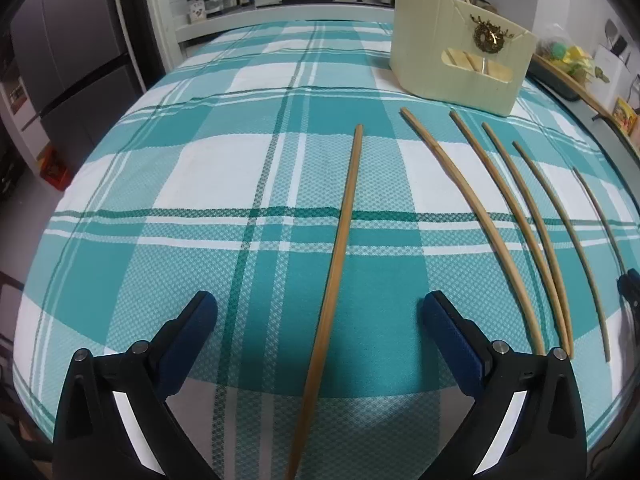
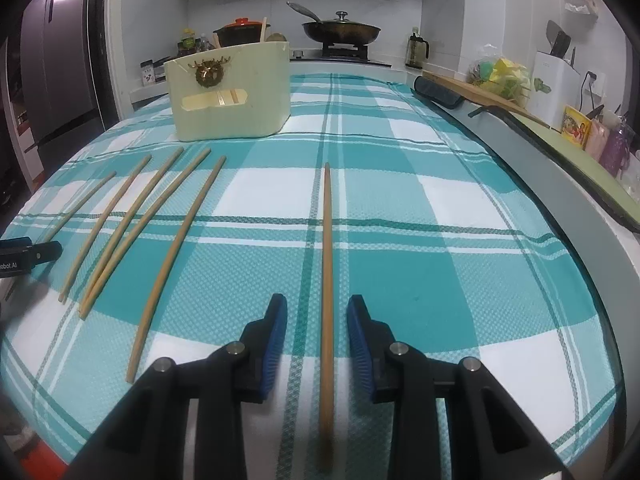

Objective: Organize utensils
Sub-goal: 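Carry both chopsticks over the cream holder and open both tools to drop them in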

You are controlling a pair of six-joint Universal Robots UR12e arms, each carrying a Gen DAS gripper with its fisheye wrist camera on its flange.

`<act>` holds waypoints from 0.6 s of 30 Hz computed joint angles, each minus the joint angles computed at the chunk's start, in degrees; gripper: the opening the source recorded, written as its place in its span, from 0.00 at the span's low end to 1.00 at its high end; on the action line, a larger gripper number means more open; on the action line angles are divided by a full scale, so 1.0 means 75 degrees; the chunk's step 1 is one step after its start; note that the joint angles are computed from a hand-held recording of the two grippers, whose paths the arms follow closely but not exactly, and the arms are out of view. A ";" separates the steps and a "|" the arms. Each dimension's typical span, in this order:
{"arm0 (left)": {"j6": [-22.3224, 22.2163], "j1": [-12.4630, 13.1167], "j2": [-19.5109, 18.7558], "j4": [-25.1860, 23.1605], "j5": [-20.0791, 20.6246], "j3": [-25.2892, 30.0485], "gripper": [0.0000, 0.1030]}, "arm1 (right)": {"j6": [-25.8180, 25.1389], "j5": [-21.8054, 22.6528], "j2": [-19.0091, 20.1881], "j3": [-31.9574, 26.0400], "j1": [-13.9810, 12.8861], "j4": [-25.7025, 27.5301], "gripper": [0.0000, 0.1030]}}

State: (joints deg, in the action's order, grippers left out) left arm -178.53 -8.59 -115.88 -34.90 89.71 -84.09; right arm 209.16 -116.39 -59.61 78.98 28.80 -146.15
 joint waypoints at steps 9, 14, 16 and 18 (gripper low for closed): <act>0.1018 0.0170 -0.0010 -0.0918 -0.0742 0.0323 0.98 | -0.0031 0.0711 -0.0074 -0.0172 -0.0171 0.0658 0.31; 0.1810 0.0247 -0.0105 -0.1398 -0.1105 0.0780 0.97 | -0.0560 0.2000 -0.0144 -0.0461 -0.0484 0.1595 0.31; 0.1992 0.0239 -0.0244 -0.1574 -0.1162 0.1066 0.96 | -0.0830 0.2469 -0.0117 -0.0677 -0.0608 0.2092 0.31; 0.2223 0.0177 -0.0438 -0.1752 -0.1036 0.1384 0.89 | -0.1097 0.2910 -0.0042 -0.0943 -0.0725 0.2571 0.31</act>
